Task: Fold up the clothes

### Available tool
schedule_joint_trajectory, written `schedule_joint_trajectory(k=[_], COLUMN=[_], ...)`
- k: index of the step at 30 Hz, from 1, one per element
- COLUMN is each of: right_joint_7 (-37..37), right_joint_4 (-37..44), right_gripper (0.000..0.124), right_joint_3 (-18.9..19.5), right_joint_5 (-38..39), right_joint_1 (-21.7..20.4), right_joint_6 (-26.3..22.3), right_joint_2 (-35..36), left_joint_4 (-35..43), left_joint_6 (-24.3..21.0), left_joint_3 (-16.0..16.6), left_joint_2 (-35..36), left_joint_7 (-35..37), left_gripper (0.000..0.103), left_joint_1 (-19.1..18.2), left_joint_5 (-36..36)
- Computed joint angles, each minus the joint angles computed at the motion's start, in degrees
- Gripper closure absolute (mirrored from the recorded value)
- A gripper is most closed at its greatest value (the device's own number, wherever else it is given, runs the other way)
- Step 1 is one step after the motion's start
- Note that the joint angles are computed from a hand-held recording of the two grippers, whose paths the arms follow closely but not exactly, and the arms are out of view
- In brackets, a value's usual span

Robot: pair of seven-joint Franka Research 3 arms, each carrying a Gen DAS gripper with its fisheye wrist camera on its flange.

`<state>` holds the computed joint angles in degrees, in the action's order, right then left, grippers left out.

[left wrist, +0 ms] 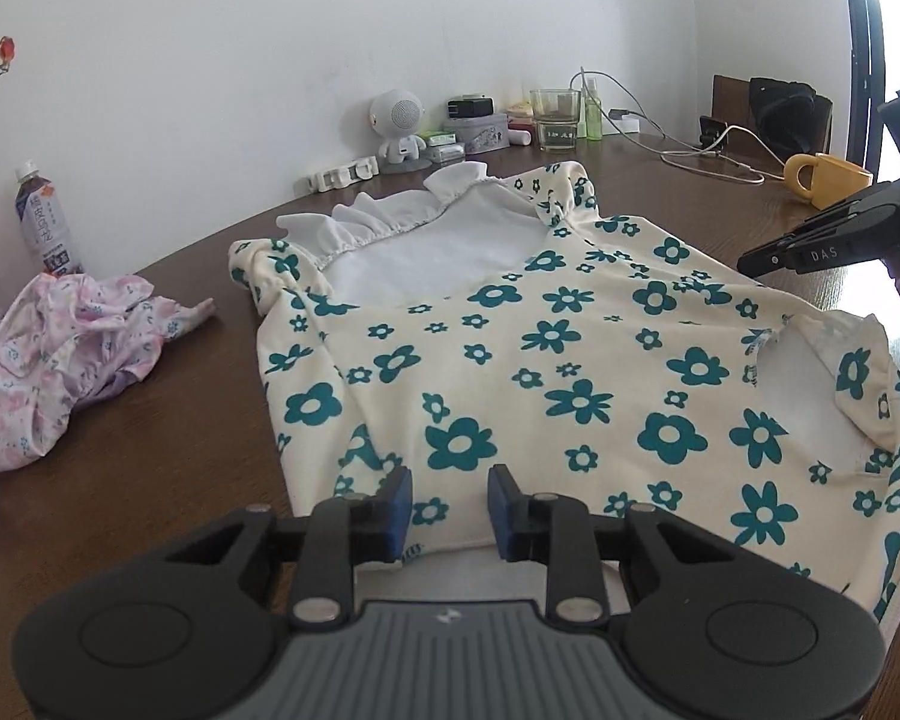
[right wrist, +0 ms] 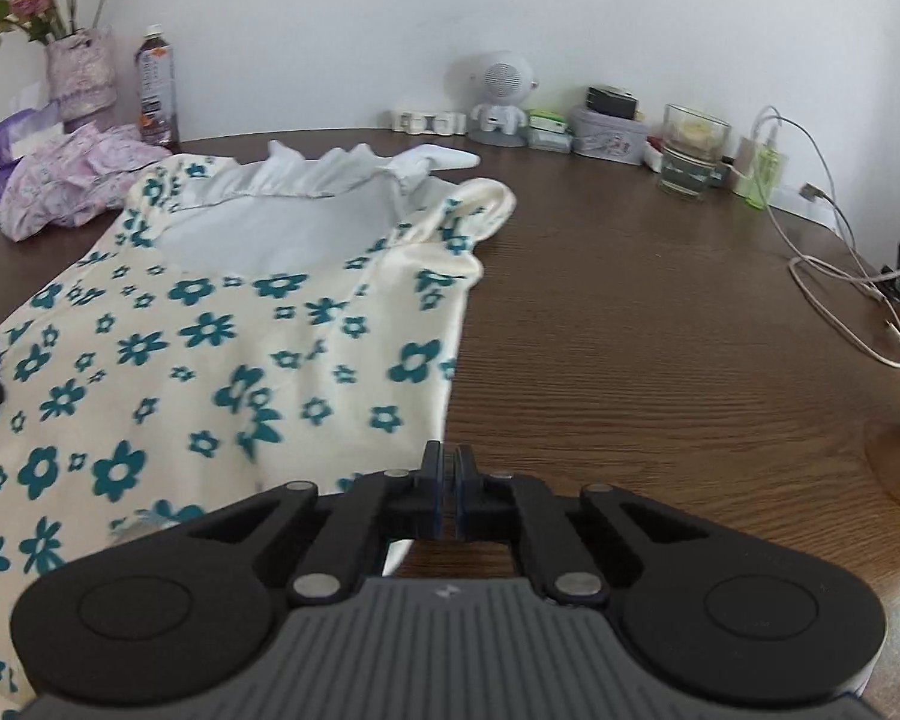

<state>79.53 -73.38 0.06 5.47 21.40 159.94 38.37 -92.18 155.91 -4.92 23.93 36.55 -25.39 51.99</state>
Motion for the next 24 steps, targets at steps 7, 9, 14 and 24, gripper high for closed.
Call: schedule_joint_trajectory(k=[7,9,14,24], right_joint_7=[-10.2,-11.5,-8.2,-37.3], right_joint_4=[1.5,2.5,1.0,-20.8], right_gripper=[0.111,0.109,0.109,0.08], right_joint_3=[9.7,9.1,4.5,24.0], right_joint_5=[9.6,10.0,8.6,34.6], right_joint_1=[-5.3,-4.1,-0.8,-17.3], right_joint_6=[1.2,-0.3,-0.6,-3.7], right_joint_2=[0.6,1.1,0.6,-19.4], left_joint_4=[-0.5,-0.6,-1.2,-11.6], left_joint_6=[0.5,0.8,2.6,13.1], left_joint_3=[0.9,0.8,0.6,1.1], left_joint_2=[-0.3,-0.3,-0.5,-10.9], left_joint_7=[-3.3,-3.8,-4.3,-15.9], left_gripper=[0.077,0.077,0.077,0.066], left_joint_1=[-0.8,-0.7,0.1,2.2], left_joint_5=[2.9,3.4,3.3,13.9])
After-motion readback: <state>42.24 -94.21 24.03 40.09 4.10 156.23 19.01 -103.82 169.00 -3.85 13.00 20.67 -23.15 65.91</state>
